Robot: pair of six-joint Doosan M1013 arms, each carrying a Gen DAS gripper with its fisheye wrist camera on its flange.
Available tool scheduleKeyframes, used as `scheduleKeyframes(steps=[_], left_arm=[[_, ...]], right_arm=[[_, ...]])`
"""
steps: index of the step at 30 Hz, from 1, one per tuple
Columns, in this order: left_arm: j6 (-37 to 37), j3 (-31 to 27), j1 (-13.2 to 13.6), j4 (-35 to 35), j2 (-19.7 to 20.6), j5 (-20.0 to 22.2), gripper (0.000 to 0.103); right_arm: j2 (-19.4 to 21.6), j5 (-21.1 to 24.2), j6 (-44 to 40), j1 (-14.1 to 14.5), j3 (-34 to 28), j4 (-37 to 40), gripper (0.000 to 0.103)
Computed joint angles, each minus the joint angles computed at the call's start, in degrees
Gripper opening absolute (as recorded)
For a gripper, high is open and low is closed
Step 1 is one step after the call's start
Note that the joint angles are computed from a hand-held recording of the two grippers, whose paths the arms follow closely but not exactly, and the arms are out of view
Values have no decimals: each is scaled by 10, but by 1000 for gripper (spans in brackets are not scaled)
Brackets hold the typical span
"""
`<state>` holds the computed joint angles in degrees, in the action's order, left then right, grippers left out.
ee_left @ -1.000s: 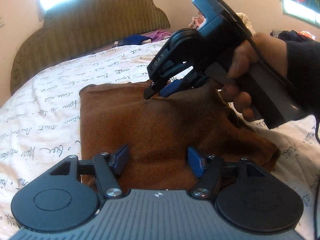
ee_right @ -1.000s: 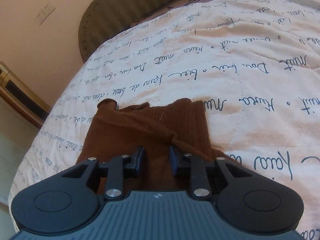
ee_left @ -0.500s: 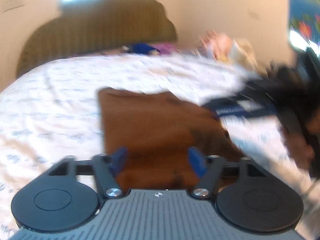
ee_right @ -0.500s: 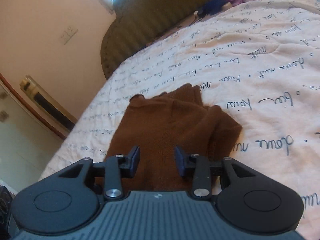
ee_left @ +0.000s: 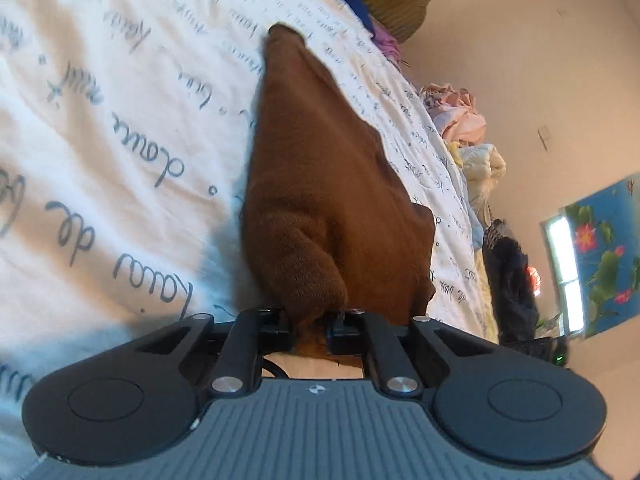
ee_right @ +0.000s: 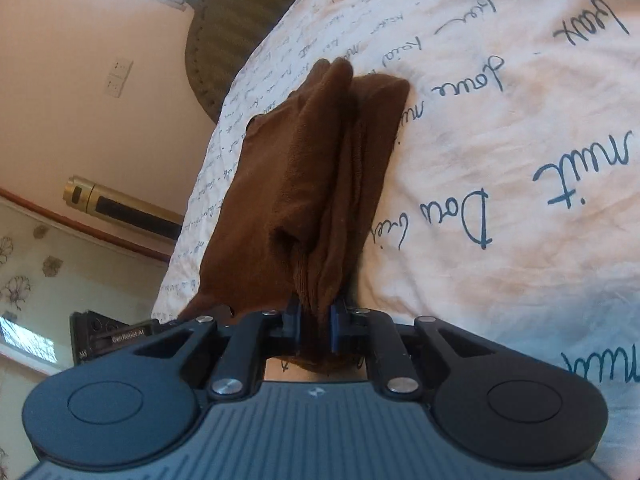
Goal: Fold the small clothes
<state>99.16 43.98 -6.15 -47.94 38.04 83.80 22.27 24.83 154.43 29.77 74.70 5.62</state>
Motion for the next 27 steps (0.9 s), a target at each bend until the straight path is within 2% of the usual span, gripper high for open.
scheduleKeyframes(steps=[3,5,6,7,8,9,10,11,12,13,14,15,16,18,20,21,22,25,27], left_arm=[[69,25,7,-3,-24,-4,12],[94,37,2,30,-29,3,16],[103,48,-2,52,-34,-6,21],[110,65,-1,50,-39,-20,26],[114,84,3,37,-49,-36,27],[109,90,4,39,-56,-47,35],[114,107,5,48,-72,-79,42],[133,137,3,63,-97,-137,60],[164,173,0,83,-127,-212,76],[201,206,-4,101,-154,-287,83],[236,239,-10,119,-178,-362,94],[265,264,-17,133,-195,-420,97],[290,277,-23,144,-205,-452,97],[318,284,-30,145,-211,-448,98],[304,287,-37,151,-210,-412,99],[286,286,-43,169,-208,-389,98],[289,291,-48,177,-208,-379,98],[277,320,-68,237,-217,-405,101],[258,311,-74,271,-207,-367,103]], right_arm=[[-10,1,-15,8,-1,-12,11],[-6,34,-1,12,-6,-35,11],[-3,41,13,13,-5,-46,15],[-2,18,35,13,6,-49,16],[-6,-14,72,13,20,-61,18],[-7,-19,105,15,22,-80,21],[-8,-3,147,20,15,-124,24],[-8,25,201,30,5,-197,34],[-7,67,240,44,-10,-272,47],[-3,123,255,60,-29,-337,54],[4,185,247,77,-52,-386,68],[13,240,226,91,-73,-414,78],[23,288,196,101,-95,-423,80],[49,368,132,111,-142,-397,80],[79,443,78,118,-187,-375,80],[96,471,63,123,-210,-388,80],[111,496,52,130,-229,-408,82],[145,550,41,136,-283,-427,88],[160,577,54,136,-308,-427,102]])
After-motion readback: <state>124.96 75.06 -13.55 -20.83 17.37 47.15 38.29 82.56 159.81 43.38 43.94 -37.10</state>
